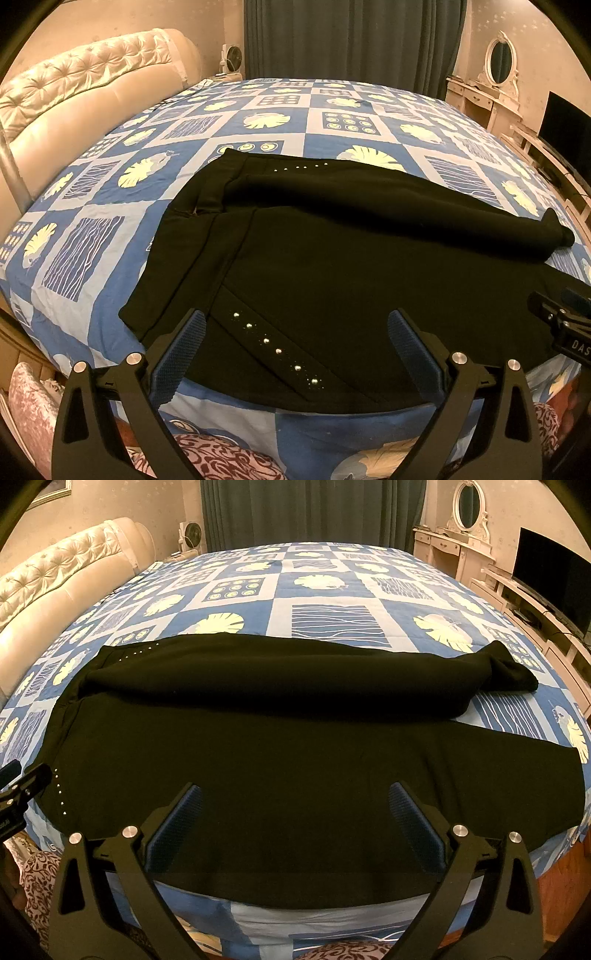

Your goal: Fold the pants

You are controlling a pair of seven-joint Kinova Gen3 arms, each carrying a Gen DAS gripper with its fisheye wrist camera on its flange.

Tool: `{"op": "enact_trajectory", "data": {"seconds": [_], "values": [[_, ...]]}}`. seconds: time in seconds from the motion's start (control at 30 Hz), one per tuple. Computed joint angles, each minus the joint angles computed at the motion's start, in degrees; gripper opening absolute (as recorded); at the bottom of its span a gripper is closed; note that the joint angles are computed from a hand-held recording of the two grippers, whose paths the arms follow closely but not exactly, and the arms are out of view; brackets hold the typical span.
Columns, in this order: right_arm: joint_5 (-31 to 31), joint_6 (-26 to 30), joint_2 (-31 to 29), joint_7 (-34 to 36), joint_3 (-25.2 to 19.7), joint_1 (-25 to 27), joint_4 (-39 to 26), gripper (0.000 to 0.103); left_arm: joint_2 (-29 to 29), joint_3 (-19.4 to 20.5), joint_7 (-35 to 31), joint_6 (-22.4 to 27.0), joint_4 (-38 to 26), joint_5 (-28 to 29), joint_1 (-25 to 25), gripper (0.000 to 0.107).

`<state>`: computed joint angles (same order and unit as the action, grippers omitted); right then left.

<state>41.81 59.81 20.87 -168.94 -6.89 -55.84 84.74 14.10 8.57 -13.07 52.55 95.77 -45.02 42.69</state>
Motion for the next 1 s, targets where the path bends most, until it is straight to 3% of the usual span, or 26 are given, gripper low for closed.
{"op": "enact_trajectory", "data": {"seconds": [1.0], "values": [[-0.21,-0.38,0.14,0.10,-0.06,0.11,0.49,0.101,0.06,0.08,-0.39,-0.03,0.04,0.41,-0.15,0.099]]}}
